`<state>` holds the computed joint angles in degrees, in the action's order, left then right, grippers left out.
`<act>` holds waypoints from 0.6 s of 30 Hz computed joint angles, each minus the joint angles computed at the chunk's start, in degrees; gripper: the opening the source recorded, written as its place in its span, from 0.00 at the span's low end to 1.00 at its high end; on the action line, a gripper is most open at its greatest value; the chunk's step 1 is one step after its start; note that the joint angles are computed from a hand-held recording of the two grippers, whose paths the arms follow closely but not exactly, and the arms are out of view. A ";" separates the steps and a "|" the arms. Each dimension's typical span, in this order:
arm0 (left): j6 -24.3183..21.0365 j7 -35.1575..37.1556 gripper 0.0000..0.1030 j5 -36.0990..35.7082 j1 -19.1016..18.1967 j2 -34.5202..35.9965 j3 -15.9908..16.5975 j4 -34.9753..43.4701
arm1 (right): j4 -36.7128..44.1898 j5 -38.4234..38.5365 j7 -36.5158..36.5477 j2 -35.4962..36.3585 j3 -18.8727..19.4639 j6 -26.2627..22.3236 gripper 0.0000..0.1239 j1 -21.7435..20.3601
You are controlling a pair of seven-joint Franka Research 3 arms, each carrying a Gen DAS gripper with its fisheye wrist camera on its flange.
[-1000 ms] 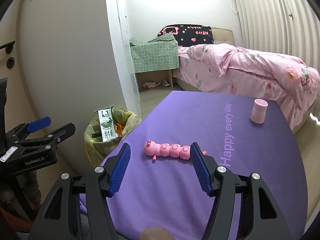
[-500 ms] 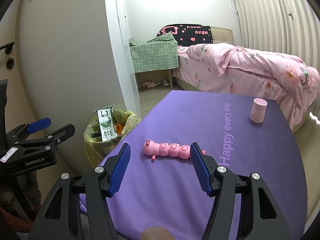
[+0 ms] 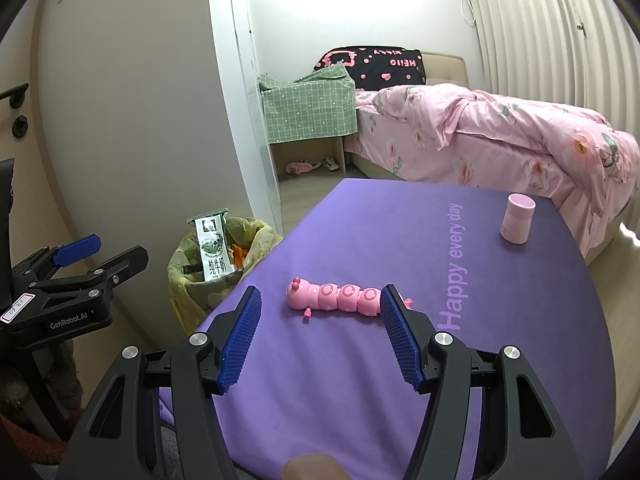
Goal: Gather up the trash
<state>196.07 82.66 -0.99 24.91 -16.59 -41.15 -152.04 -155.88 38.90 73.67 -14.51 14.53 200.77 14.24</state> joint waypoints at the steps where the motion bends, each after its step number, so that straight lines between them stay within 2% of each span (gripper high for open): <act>1: 0.02 0.00 0.88 -0.06 0.03 -0.03 -0.04 -0.01 | 0.19 0.36 -0.18 0.20 0.37 0.06 0.47 -0.19; 8: 0.01 0.19 0.88 -0.10 -0.34 0.15 0.36 0.06 | 0.16 0.52 -0.41 0.21 0.06 0.06 0.47 0.13; 17: -0.28 0.61 0.88 0.28 -4.75 0.91 3.97 -0.15 | 0.17 1.16 -0.39 0.67 0.05 0.75 0.47 0.27; 18: -1.26 0.39 0.88 1.45 -6.78 1.98 6.26 0.64 | 0.30 2.02 -1.08 0.86 0.66 0.88 0.47 -0.22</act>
<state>194.81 83.05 0.46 18.13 -14.61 -34.89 -151.41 -155.58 40.92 72.58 -13.66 15.18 201.65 14.03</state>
